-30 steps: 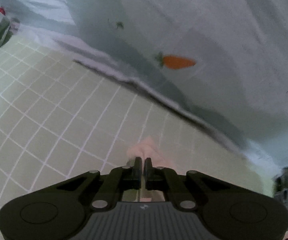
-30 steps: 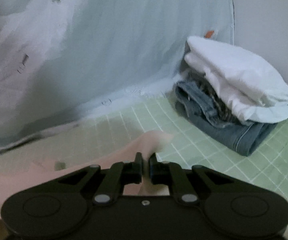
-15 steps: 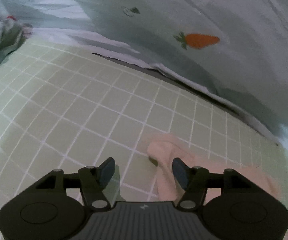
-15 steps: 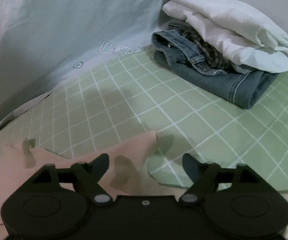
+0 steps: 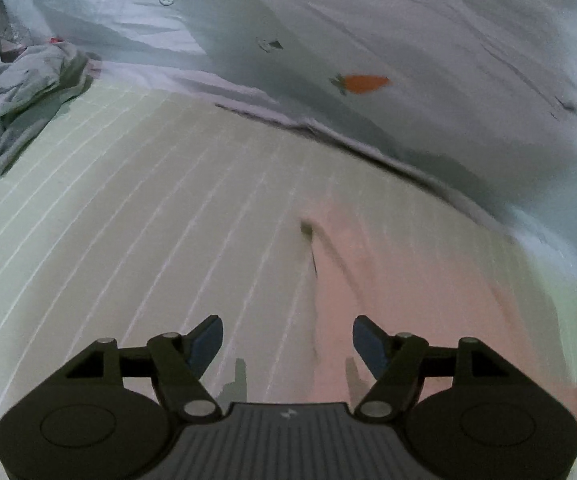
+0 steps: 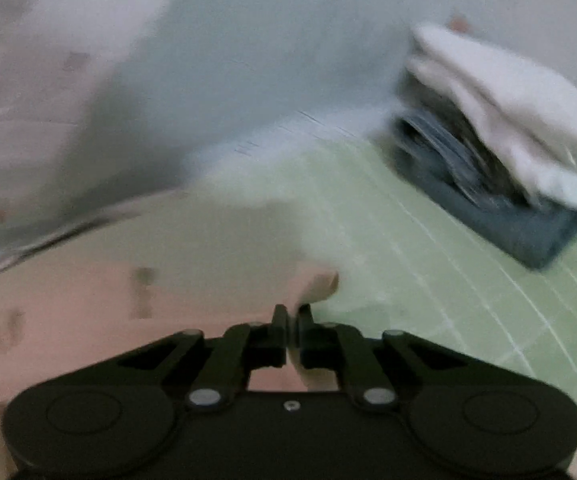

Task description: Fold clothes

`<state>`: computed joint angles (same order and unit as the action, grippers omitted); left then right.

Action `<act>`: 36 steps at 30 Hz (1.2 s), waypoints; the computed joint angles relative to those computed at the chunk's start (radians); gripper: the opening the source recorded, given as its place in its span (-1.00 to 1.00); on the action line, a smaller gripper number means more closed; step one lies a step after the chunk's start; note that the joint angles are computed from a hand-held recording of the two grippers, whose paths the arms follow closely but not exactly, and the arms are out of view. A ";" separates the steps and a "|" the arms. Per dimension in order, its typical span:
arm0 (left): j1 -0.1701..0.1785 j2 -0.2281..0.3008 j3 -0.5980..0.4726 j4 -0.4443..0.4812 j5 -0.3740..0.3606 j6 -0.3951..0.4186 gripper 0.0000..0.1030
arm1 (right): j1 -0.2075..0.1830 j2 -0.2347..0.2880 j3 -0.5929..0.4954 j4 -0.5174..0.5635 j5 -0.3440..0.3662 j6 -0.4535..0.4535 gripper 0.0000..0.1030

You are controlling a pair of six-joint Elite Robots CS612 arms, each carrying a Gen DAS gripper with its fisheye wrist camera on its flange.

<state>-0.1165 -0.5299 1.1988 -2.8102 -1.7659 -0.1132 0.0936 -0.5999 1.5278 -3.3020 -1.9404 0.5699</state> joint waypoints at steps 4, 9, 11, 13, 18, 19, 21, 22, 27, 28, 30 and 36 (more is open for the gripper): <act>0.007 -0.075 0.139 0.002 -0.047 0.058 0.43 | 0.052 -0.015 0.021 -0.136 0.063 -0.166 -0.89; 0.018 -0.133 0.255 0.005 -0.092 0.112 0.43 | 0.118 -0.026 0.040 -0.170 0.189 -0.319 -0.89; 0.022 -0.150 0.291 -0.006 -0.100 0.137 0.43 | 0.139 -0.025 0.044 -0.133 0.242 -0.356 -0.89; 0.025 -0.166 0.325 -0.018 -0.105 0.156 0.43 | 0.154 -0.022 0.051 -0.088 0.296 -0.368 -0.89; 0.033 -0.197 0.390 -0.033 -0.096 0.185 0.43 | 0.174 -0.021 0.076 0.054 0.349 -0.299 -0.82; 0.034 -0.202 0.399 -0.033 -0.093 0.185 0.43 | 0.177 -0.023 0.083 0.072 0.344 -0.282 -0.75; 0.037 -0.209 0.414 -0.031 -0.088 0.182 0.43 | 0.173 -0.033 0.107 0.040 0.367 -0.239 -0.26; 0.038 -0.211 0.418 -0.030 -0.090 0.178 0.43 | 0.170 -0.038 0.119 0.018 0.380 -0.218 -0.07; 0.035 -0.217 0.433 -0.050 -0.114 0.180 0.43 | 0.192 -0.051 0.149 -0.054 0.223 -0.154 0.76; 0.032 -0.218 0.437 -0.055 -0.120 0.188 0.43 | 0.194 -0.052 0.153 -0.047 0.187 -0.132 0.80; 0.023 -0.218 0.442 -0.062 -0.127 0.209 0.43 | 0.197 -0.053 0.161 -0.024 0.116 -0.086 0.98; -0.011 -0.209 0.440 -0.055 -0.137 0.276 0.43 | 0.190 -0.056 0.186 0.099 0.023 0.022 0.98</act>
